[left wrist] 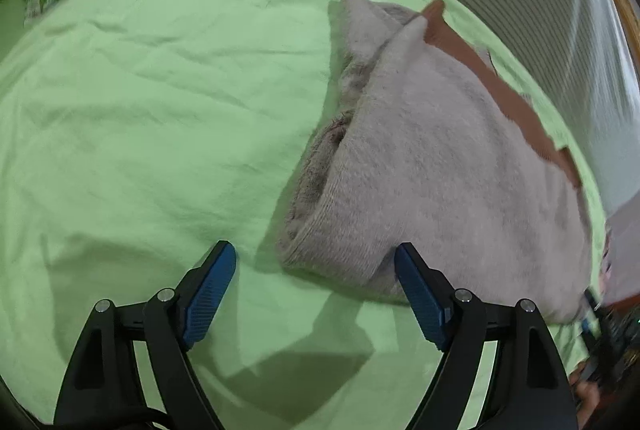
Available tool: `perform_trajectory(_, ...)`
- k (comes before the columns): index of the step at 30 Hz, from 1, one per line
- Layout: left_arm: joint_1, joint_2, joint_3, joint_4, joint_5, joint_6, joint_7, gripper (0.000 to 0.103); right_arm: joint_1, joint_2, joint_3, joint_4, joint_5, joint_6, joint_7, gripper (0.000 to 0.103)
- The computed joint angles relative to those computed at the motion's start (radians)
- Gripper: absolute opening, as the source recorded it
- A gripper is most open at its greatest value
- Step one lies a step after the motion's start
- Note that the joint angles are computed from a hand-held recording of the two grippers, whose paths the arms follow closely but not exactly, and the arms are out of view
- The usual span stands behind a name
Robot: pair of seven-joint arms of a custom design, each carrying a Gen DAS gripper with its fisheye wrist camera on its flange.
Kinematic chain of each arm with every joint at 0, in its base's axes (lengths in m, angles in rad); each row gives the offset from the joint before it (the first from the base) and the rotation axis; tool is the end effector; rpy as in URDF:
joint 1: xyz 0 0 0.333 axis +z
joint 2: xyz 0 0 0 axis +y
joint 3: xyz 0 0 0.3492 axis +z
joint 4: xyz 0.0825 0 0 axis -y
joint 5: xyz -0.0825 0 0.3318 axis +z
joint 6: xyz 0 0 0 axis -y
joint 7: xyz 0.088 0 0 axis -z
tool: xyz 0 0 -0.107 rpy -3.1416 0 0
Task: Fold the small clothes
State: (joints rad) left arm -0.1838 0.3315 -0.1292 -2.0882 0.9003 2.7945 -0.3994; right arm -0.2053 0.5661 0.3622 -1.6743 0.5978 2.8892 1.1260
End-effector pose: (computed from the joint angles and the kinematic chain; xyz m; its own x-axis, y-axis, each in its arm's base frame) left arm 0.5431 -0.2083 0.3659 0.6725 -0.6563 0.3421 -0.5336 -0.7502 -0.3905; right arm 0.6957 0.0231 0.4151 0.0849 -0.9218 -0.3783 -0.7792 0.1752 -0.6018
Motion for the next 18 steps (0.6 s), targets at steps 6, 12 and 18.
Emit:
perform_trajectory(6, -0.014, 0.026, 0.045, 0.023, 0.093, 0.099, -0.138, 0.069, -0.011, 0.032, 0.025, 0.022, 0.054, -0.019, 0.021, 0.066)
perform_trajectory(12, -0.043, 0.030, 0.100, 0.032, 0.225, 0.151, -0.295, 0.013, -0.042, 0.046, 0.062, 0.042, 0.144, -0.082, -0.018, 0.025)
perform_trajectory(18, -0.076, -0.136, 0.117, -0.035, 0.547, 0.081, -0.555, 0.011, -0.123, -0.023, 0.140, 0.017, 0.360, -0.101, -0.227, 0.019)
